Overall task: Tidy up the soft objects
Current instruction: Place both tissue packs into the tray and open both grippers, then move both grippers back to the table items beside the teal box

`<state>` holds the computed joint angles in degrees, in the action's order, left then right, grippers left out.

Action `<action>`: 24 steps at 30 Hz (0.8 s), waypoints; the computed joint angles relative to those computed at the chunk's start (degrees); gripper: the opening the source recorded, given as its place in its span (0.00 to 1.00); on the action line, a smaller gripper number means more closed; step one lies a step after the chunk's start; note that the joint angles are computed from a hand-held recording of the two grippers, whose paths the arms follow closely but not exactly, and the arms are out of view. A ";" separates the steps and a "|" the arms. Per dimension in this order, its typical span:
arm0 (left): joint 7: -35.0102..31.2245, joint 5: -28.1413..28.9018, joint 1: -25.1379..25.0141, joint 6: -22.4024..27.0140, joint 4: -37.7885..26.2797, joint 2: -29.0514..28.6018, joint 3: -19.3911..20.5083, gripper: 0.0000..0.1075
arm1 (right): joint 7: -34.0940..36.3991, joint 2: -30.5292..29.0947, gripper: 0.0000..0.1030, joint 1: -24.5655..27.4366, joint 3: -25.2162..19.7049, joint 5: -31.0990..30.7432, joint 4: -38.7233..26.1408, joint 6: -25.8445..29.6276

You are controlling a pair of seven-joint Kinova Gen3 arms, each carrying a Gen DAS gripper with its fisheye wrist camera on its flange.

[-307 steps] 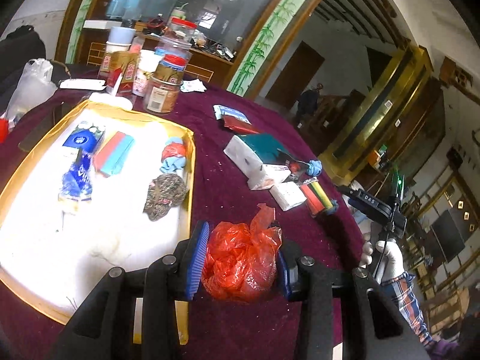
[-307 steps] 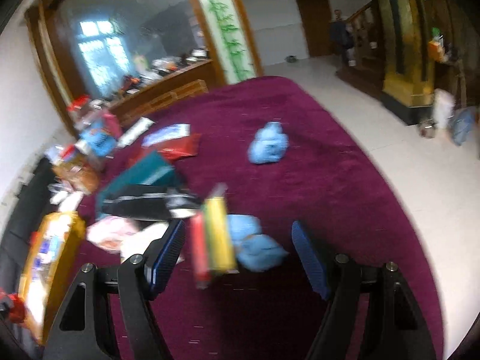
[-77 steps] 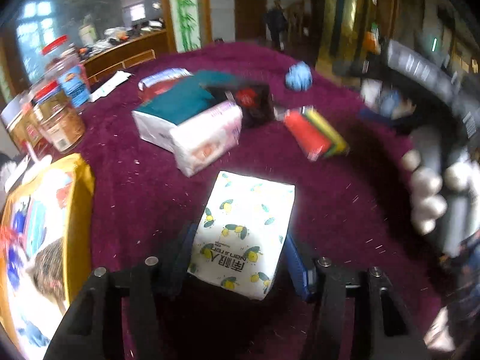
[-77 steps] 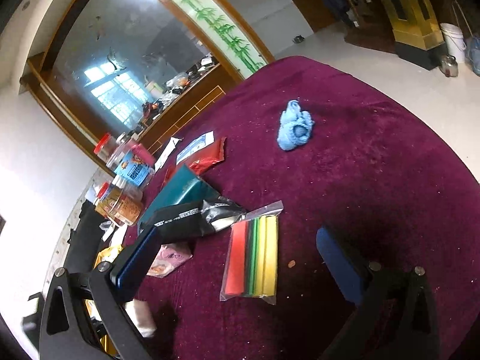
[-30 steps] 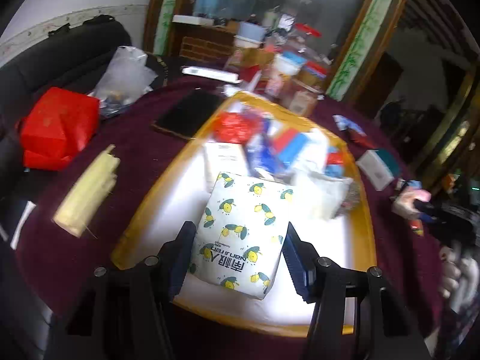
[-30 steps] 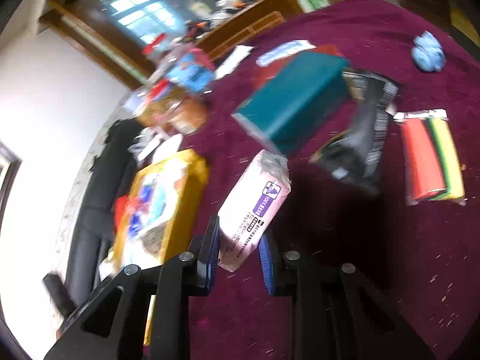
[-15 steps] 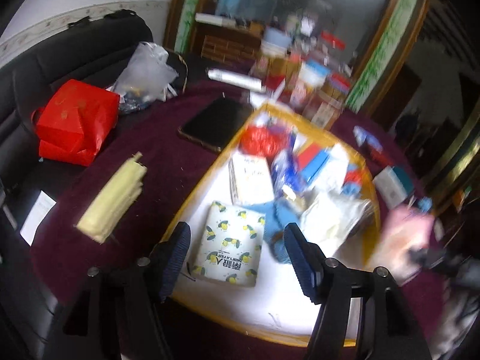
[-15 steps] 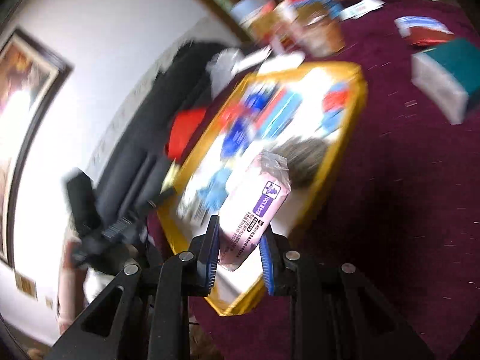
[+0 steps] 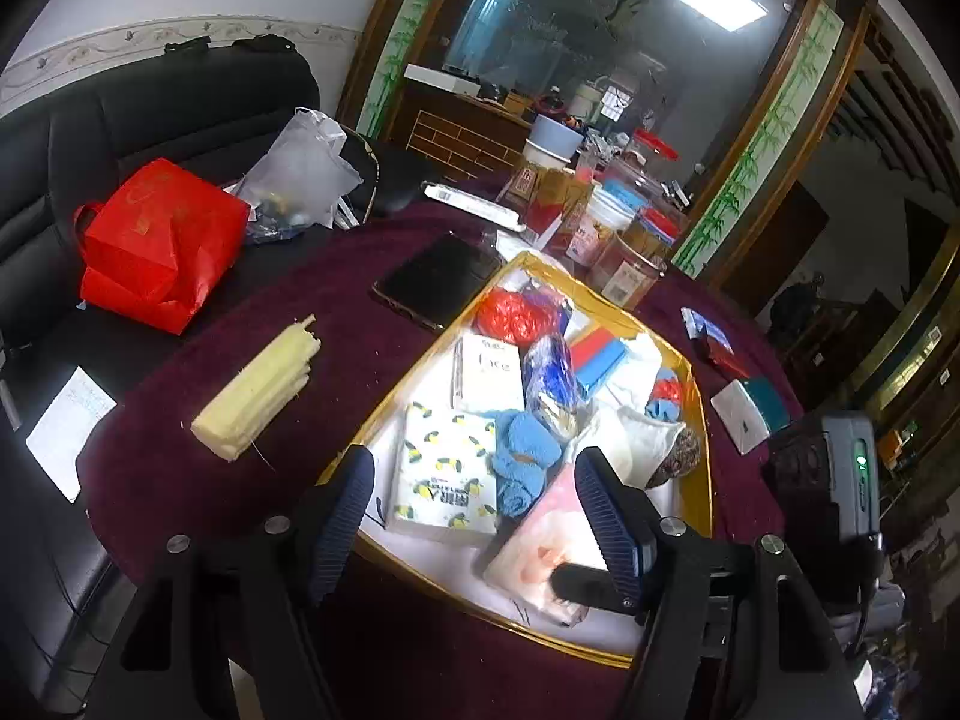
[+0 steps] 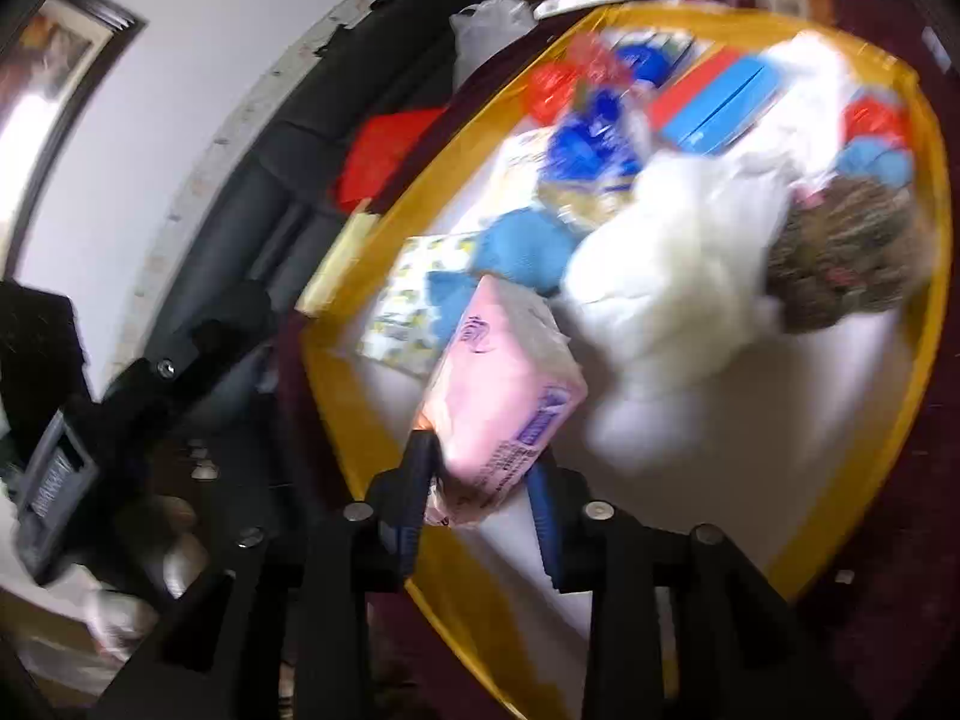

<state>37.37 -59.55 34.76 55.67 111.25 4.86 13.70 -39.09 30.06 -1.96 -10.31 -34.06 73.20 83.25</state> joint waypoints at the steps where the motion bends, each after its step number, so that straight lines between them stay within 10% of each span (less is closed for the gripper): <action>1: -0.18 0.18 0.03 0.03 -0.08 0.10 0.07 0.69 | 1.60 -1.37 0.36 0.35 0.00 0.47 1.19 -1.33; 8: -3.64 1.31 0.25 5.53 -3.77 3.19 1.87 0.69 | 10.88 -6.30 0.54 7.10 1.38 -4.97 4.27 -4.25; 13: -12.58 3.49 10.53 17.18 -12.58 9.69 -6.14 0.71 | 12.02 -5.54 0.54 11.28 2.96 -8.80 3.14 -3.41; 24: -27.00 6.02 12.08 25.97 -25.87 18.42 -6.36 0.74 | 10.22 -1.12 0.55 16.66 3.44 -9.80 -1.02 -2.99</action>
<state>10.37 -53.54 46.85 81.65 85.37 23.28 7.34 -28.87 28.94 14.70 -6.87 -43.86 72.18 80.26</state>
